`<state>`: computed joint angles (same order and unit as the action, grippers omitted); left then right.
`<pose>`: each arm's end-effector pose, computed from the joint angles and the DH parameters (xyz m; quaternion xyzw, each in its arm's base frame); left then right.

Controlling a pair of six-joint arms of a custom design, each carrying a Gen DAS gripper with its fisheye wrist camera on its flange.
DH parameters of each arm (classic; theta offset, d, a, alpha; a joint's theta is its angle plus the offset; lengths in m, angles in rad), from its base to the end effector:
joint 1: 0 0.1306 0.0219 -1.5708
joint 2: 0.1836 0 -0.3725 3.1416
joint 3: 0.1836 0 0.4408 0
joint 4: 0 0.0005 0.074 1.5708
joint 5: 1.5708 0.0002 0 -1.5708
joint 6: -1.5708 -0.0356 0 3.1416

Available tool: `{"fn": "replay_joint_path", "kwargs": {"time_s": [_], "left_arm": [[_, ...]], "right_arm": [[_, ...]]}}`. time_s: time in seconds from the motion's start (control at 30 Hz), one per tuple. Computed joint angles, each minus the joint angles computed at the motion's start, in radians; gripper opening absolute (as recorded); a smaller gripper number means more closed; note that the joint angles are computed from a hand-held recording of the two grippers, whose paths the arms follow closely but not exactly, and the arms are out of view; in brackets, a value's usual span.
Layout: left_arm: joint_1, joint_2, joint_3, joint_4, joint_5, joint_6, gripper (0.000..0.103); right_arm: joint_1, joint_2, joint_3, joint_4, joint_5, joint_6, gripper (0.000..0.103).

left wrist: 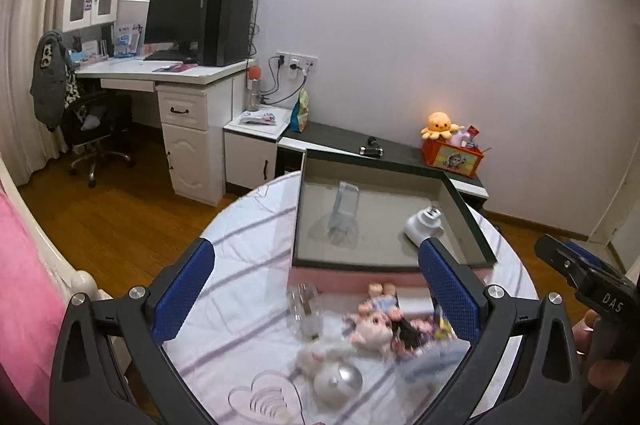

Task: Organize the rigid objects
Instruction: 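Open both grippers and withdraw them from the tray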

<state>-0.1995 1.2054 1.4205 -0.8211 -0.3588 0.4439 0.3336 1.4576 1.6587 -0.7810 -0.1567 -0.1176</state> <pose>0.4663 -0.0820 0.5297 -0.1884 0.8551 0.0056 0.4830 0.5381 0.1918 0.5302 -0.1315 0.8679 0.1731 0.4466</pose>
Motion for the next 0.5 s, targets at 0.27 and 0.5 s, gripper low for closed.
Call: {"fn": "replay_joint_path", "kwargs": {"time_s": [0.27, 0.5], "left_arm": [[-0.085, -0.060, -0.062, -0.031, -0.101, -0.013, 0.103], [-0.123, -0.103, -0.109, -0.051, -0.119, 0.005, 0.103]], "right_arm": [[0.013, -0.101, -0.116, 0.030, -0.004, 0.029, 0.093], [0.008, -0.150, -0.167, 0.037, 0.005, 0.033, 0.093]]}}
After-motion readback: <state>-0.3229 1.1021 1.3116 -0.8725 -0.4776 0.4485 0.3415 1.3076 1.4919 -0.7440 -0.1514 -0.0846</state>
